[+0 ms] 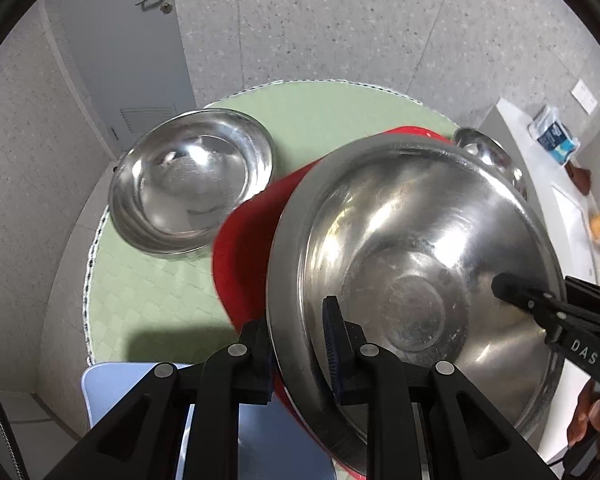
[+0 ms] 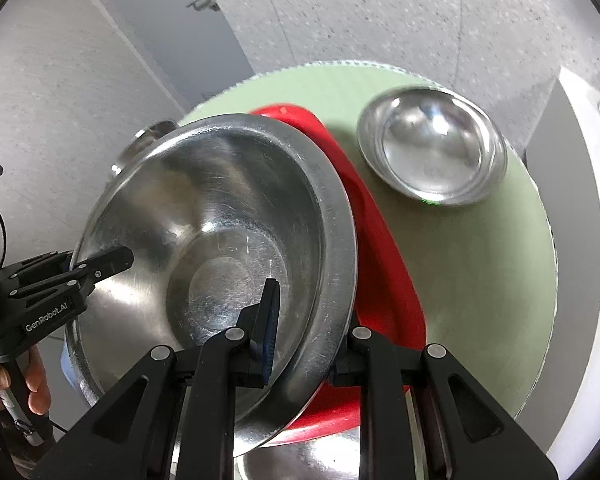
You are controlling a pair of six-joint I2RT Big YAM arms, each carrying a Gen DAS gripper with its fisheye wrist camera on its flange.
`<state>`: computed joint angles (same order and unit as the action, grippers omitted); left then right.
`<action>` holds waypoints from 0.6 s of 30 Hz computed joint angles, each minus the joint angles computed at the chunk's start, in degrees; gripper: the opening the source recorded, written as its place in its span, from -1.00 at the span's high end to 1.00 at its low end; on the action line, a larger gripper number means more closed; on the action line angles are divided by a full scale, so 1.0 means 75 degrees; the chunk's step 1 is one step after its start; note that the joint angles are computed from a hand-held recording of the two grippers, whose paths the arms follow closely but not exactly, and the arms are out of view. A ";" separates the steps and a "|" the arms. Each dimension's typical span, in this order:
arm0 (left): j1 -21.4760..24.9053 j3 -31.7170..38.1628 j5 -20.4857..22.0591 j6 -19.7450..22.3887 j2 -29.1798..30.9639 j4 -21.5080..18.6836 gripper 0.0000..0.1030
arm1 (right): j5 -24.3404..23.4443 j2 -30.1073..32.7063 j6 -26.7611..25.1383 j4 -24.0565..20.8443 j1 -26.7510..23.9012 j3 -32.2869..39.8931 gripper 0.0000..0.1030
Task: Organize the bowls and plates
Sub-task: 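Lower the steel bowl into the red basin and open the right tool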
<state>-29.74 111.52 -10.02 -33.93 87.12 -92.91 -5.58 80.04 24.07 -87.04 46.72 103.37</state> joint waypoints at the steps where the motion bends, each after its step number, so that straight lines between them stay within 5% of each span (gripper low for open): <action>1: 0.0027 0.0040 0.0040 0.0047 0.0065 0.0011 0.67 | 0.0064 0.0001 -0.0036 0.0029 -0.0026 -0.0062 0.63; 10: 0.0081 0.0128 0.0223 0.0120 0.0347 0.0352 0.55 | 0.0899 0.0062 -0.0082 0.0069 0.0227 -0.0150 0.57; 12: 0.0161 -0.0077 0.0399 0.0179 0.0205 0.0531 0.44 | 0.0832 0.0033 -0.0075 0.0112 0.0244 -0.0153 0.38; 14: 0.0196 -0.0224 0.0608 0.0174 0.0093 0.0767 0.20 | 0.0830 0.0028 -0.0128 0.0139 0.0280 -0.0121 0.03; 18: 0.0138 -0.0274 0.0492 0.0182 -0.0052 0.0925 -0.34 | 0.0802 -0.0002 -0.0070 0.0166 0.0431 -0.0106 -0.26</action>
